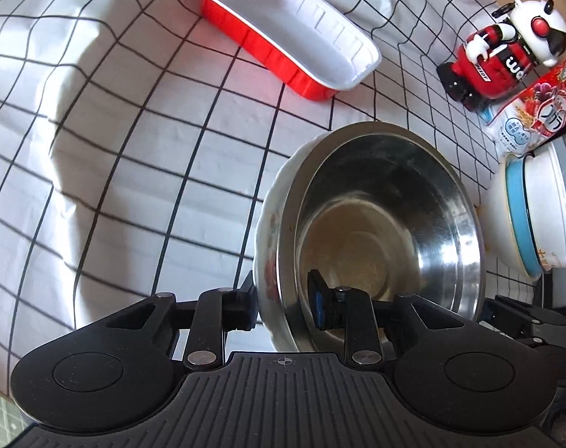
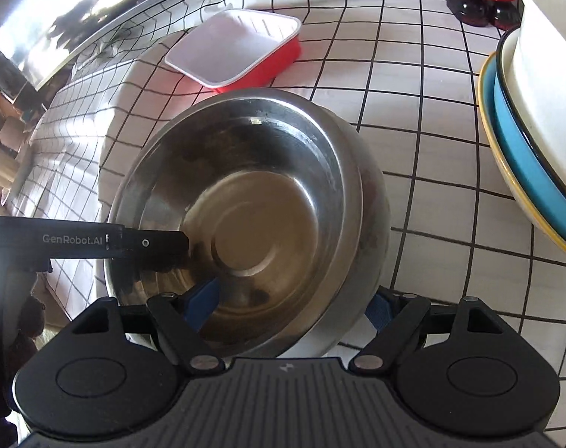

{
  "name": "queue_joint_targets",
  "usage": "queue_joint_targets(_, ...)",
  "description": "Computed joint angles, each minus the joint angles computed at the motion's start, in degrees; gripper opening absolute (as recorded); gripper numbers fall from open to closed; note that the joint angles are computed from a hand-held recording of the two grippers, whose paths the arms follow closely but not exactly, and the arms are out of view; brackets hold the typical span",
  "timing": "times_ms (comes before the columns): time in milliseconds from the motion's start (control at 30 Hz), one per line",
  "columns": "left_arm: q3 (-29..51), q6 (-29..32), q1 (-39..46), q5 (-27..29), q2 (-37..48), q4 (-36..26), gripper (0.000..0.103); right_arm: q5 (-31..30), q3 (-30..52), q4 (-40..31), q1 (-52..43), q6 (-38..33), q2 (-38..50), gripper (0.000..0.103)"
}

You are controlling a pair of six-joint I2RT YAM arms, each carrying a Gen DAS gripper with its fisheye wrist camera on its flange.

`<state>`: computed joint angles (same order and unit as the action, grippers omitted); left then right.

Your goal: Organize plates and bowls

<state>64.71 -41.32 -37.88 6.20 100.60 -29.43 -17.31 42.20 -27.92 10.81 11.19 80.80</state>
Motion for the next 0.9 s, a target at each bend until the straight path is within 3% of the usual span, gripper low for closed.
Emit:
queue_joint_targets(433,11.33,8.32,7.89,2.76,9.22,-1.36,0.029,3.56,6.79,3.16,1.77,3.05,8.28,0.083)
queue_joint_targets(733,5.14,11.74,8.25,-0.11,-2.41,1.44,0.025,9.01,5.94,-0.67,4.09,3.96,1.48,0.084)
queue_joint_targets(800,3.42,11.42,9.14,2.79,-5.03,5.0,0.025,11.81,5.88,-1.17,5.21,4.21,-1.17,0.084)
queue_joint_targets(900,1.22,9.85,10.45,11.95,-5.61,13.2,0.025,14.9,7.19,-2.67,6.79,3.37,-4.69,0.085)
